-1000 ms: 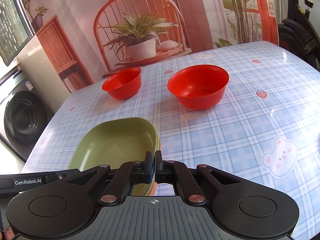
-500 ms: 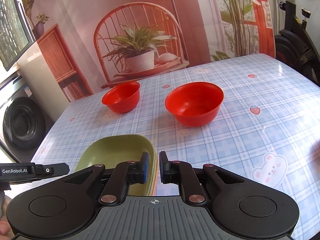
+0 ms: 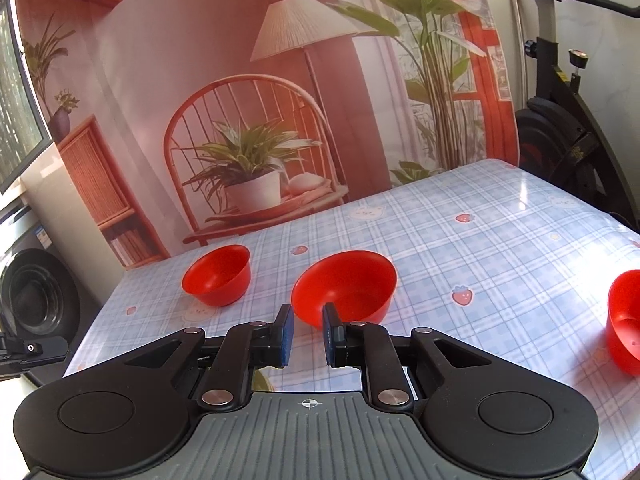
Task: Organize plates and bowls
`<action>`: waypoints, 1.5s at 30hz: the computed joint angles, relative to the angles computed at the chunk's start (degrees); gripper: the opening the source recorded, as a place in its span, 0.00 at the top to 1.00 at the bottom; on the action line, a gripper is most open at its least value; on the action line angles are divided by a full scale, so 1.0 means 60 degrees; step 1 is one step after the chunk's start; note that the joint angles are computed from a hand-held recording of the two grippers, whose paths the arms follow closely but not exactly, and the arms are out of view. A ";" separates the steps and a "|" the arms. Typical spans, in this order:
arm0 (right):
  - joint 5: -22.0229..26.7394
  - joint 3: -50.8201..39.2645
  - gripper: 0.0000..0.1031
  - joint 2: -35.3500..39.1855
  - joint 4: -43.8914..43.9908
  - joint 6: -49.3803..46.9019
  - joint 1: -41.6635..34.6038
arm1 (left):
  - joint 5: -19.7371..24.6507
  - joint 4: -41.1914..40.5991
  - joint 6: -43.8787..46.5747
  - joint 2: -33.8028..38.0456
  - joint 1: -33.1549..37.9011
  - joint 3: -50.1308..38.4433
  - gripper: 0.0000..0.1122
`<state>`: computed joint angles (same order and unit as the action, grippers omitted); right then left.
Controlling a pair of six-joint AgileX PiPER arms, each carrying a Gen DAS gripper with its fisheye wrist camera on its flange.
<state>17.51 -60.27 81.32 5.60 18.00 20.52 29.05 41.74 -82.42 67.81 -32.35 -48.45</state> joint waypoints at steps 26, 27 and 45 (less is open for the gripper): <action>0.0123 -0.2191 0.83 0.1614 0.0172 -0.0633 0.0275 | -0.0076 -0.1104 0.3800 0.1430 0.1942 -0.2621 0.85; 0.0171 -0.2322 0.83 0.1735 0.0057 -0.0541 0.0318 | -0.0246 -0.1397 0.4263 0.1599 0.2120 -0.2723 0.85; 0.4174 -0.9555 0.80 0.7070 0.0899 -0.1509 0.0474 | -0.0571 -0.6387 1.1673 0.6375 0.4059 -0.5997 0.82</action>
<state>42.55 -117.61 123.74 10.99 8.94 23.37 25.62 3.42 -12.38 106.06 -7.99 -84.43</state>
